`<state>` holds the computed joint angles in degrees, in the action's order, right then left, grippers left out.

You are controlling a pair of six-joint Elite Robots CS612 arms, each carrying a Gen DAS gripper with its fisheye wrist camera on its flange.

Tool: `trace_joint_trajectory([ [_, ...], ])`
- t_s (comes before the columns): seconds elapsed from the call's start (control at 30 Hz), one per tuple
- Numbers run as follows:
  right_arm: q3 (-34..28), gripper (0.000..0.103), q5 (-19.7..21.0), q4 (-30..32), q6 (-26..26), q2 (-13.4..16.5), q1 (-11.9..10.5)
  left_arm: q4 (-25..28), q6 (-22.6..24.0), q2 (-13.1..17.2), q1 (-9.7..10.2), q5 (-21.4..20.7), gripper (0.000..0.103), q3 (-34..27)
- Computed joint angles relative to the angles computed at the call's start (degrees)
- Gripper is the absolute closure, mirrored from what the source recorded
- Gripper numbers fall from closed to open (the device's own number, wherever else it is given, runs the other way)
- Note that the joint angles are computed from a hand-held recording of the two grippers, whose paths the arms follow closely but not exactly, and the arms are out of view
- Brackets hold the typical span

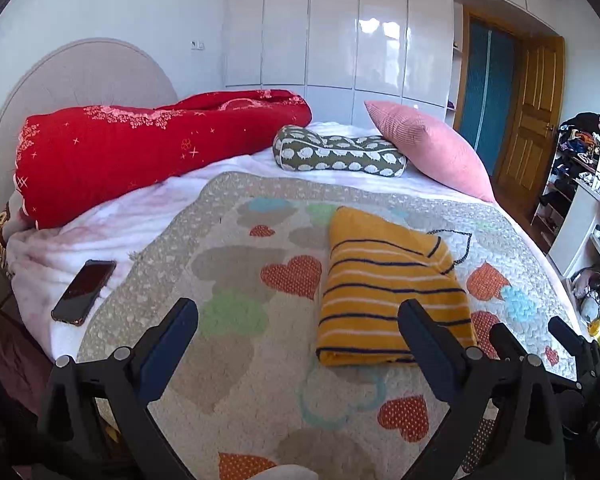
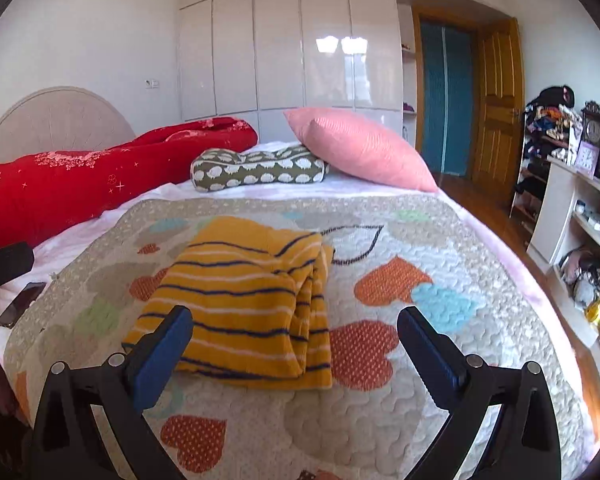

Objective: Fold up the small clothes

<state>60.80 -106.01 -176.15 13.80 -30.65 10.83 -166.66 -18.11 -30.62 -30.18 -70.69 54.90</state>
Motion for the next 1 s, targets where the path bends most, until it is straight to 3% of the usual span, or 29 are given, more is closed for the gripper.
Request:
trace_joint_trajectory([
  [0.07, 1.22, 0.000, 1.29, 1.12, 1.67, -0.72, -0.24, 1.15, -0.46, -0.30, 0.03, -1.83, 0.003, 0.56],
  [0.33, 3.71, 0.000, 0.07, 2.66, 0.84, -1.90, 0.46, 3.89, -0.26, -0.72, -0.27, -3.07, 0.003, 1.86],
  [1.0, 1.85, 0.000, 2.42, 9.10, 0.38, -1.19, 1.45, 6.89, -1.40, -0.20, 0.19, -5.18, 0.003, 1.88],
])
